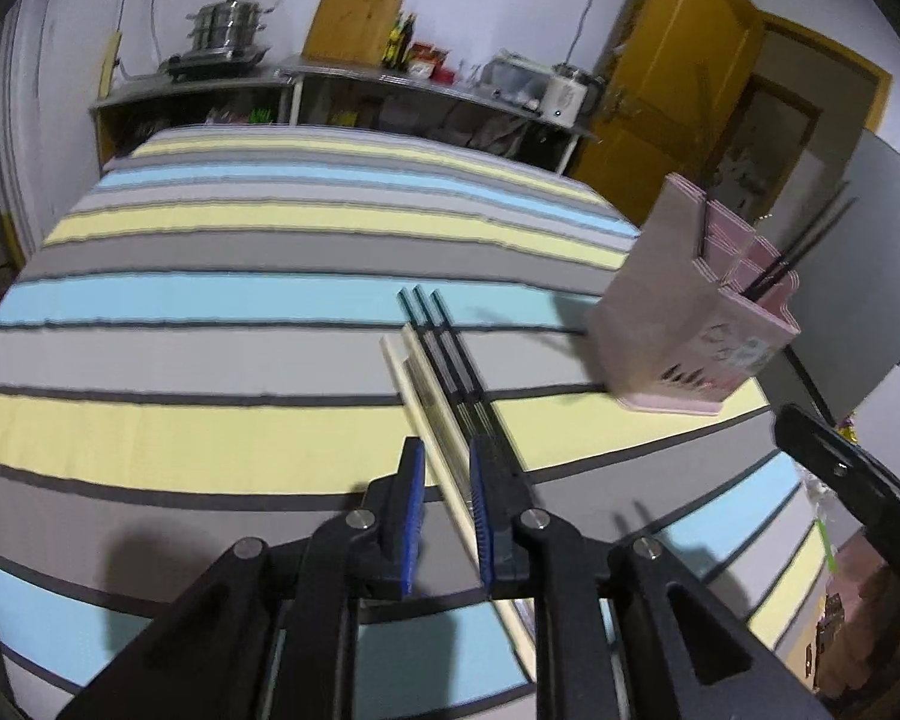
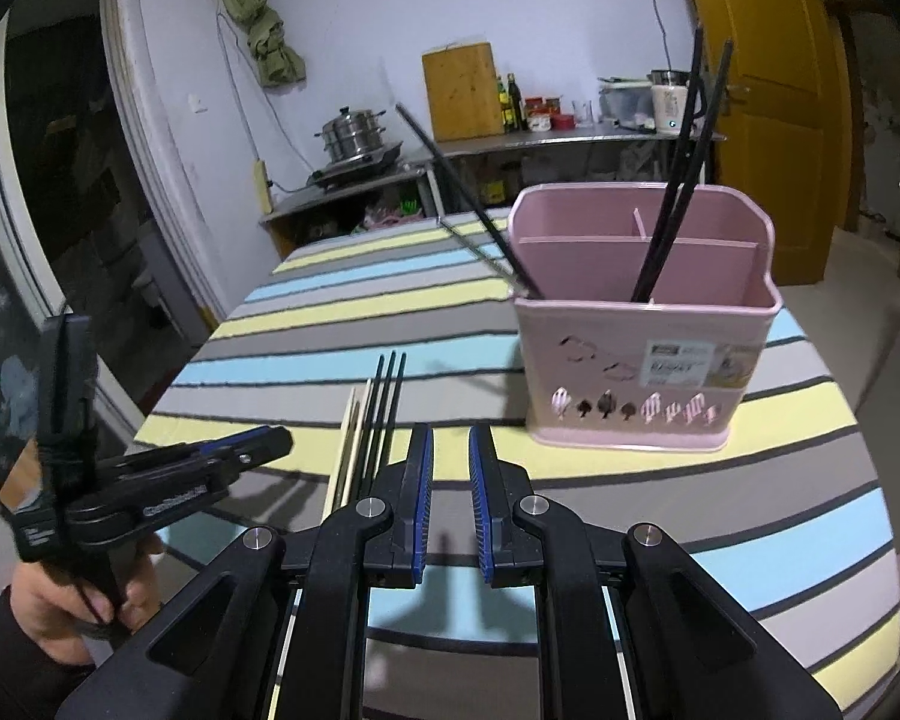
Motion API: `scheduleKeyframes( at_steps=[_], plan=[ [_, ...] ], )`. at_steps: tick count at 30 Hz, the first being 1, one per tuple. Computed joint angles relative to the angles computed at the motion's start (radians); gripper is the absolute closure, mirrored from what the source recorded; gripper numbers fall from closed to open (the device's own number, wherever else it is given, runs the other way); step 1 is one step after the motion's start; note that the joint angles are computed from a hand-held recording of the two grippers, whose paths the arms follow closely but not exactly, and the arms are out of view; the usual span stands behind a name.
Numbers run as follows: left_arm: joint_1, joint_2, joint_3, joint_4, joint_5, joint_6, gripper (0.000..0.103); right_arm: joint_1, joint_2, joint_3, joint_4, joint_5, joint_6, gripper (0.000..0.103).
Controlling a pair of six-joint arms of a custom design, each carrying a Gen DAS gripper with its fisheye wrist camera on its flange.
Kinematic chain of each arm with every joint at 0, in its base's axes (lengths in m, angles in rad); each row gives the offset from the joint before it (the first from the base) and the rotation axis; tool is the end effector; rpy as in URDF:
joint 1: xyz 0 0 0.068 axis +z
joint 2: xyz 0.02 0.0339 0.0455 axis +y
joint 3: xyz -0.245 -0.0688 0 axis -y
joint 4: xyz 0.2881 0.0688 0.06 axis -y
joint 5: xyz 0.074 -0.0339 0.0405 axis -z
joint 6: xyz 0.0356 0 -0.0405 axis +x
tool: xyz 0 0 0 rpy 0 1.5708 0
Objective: Organize utensils
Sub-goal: 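Move both tools back down toward the remaining chopsticks on the table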
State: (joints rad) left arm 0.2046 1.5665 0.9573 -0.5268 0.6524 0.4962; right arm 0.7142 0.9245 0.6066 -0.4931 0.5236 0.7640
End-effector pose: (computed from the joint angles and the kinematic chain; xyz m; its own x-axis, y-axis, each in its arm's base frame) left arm 0.3301 0.0464 0.1501 -0.7386 0.2331 -0.6326 0.5010 0.8176 -0.2837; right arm 0.1908 0.1418 0.2000 -0.6080 0.2659 -0.7481 0.1573 0.9639 0.2148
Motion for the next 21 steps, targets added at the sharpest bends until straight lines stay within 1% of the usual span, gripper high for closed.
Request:
scheduleKeyframes(
  at_steps=[5,9,15,18,21],
  plan=[
    [-0.040,0.080,0.021,0.060,-0.054,-0.062,0.087,-0.028,0.046,-0.014,0.050,-0.048,-0.018,0.090],
    [-0.067,0.114,0.027,0.095,-0.080,-0.094,0.087,-0.049,0.072,-0.016,0.073,-0.076,-0.028,0.090],
    [-0.075,0.090,-0.016,0.166,-0.088,-0.109,0.086,-0.065,0.101,-0.013,0.092,-0.098,-0.037,0.090],
    [-0.080,0.073,-0.036,0.185,-0.107,-0.109,0.084,-0.069,0.114,-0.009,0.099,-0.106,-0.040,0.090],
    [-0.080,0.068,-0.040,0.190,-0.115,-0.108,0.085,-0.069,0.125,-0.002,0.099,-0.112,-0.042,0.090]
  ],
)
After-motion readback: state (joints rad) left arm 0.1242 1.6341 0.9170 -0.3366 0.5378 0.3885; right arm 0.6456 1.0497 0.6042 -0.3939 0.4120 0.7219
